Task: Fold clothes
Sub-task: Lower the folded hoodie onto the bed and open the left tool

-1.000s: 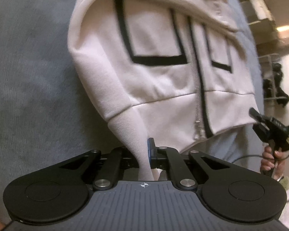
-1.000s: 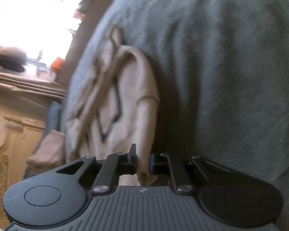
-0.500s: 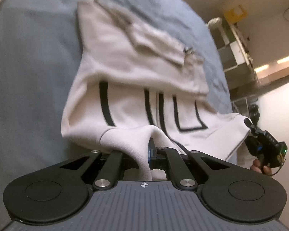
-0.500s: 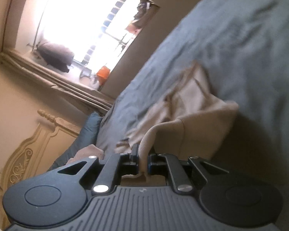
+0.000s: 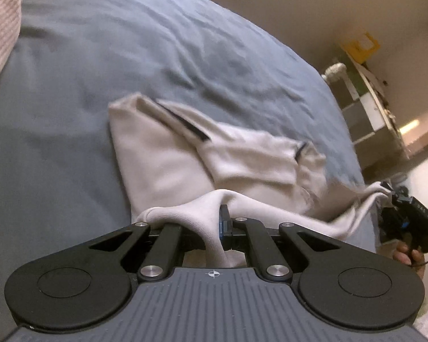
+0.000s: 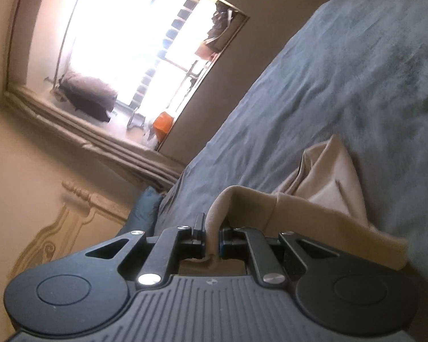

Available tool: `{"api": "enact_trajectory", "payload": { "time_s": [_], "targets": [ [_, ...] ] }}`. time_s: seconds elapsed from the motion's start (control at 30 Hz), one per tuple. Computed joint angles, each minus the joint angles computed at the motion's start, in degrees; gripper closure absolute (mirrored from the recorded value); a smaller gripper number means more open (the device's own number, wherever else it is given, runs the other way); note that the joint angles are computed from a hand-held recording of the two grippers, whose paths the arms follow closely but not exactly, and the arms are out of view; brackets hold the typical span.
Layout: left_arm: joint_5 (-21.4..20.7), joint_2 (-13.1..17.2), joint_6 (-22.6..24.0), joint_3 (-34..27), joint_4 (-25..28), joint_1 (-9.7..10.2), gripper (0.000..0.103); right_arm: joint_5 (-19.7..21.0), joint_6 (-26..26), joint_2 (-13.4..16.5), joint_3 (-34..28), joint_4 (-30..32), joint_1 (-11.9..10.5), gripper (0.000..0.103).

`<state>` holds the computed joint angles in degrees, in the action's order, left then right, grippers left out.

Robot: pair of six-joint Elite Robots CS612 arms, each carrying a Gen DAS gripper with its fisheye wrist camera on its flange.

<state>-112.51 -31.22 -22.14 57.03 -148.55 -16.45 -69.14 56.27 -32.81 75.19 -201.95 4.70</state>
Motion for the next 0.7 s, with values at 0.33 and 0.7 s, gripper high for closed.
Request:
{"api": "enact_trajectory", "payload": {
  "time_s": [0.33,0.7],
  "targets": [
    [-4.39,18.81,-15.14,-32.80,15.68,1.26,0.081,-5.22,11.02,9.21,-13.59,11.99,-1.10,0.092],
    [-9.45,24.36,-48.41,-36.23,-0.73,4.76,0.051,-5.80,23.44,12.81,-14.68,5.23,-2.00,0.047]
  ]
}}
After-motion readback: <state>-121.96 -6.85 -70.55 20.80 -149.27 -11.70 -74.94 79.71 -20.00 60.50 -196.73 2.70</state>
